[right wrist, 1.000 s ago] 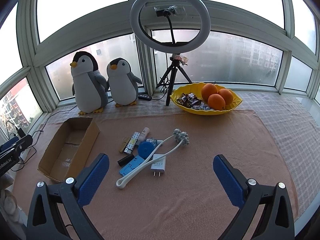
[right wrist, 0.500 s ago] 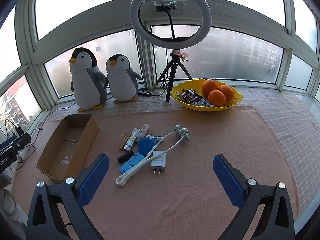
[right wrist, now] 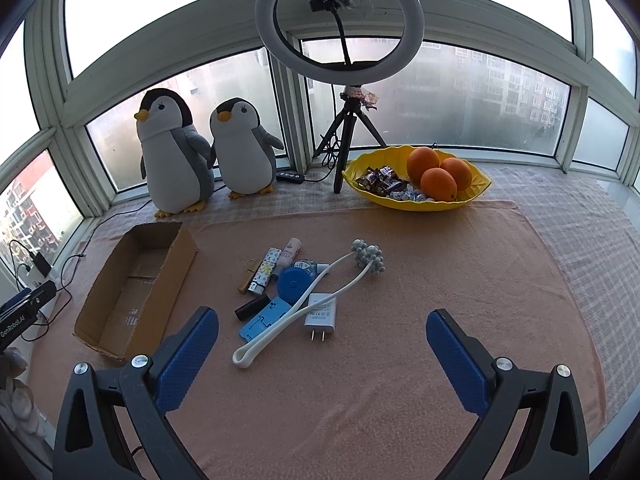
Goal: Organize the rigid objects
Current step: 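Move the right tool toward the white AC adapter among the items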
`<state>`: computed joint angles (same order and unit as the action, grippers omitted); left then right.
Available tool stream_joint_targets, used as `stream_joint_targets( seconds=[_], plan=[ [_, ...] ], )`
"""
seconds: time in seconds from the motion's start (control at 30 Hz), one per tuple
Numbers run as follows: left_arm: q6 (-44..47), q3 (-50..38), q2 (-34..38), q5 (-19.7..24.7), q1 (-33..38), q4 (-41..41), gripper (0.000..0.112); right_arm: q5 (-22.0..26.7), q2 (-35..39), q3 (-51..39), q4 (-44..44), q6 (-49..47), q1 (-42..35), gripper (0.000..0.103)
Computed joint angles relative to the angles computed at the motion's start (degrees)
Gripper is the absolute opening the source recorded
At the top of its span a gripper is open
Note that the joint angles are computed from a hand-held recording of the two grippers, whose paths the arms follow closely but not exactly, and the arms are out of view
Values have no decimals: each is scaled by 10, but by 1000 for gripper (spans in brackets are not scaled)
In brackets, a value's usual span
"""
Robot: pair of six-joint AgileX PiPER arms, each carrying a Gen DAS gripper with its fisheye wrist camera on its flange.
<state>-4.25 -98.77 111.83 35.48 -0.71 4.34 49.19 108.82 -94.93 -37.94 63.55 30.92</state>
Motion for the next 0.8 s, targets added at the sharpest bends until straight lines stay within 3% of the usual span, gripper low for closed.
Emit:
stream_joint_targets(
  seconds=[0.2, 0.5, 0.8],
  plan=[
    [-6, -7, 10, 10, 25, 10, 73, 10, 12, -17, 17, -19, -1, 103],
    [14, -76, 66, 67, 62, 2, 73, 5, 12, -17, 19, -3, -1, 103],
    [41, -209, 177, 144, 82, -9, 73, -18, 38, -34, 63, -8, -27, 102]
  ],
)
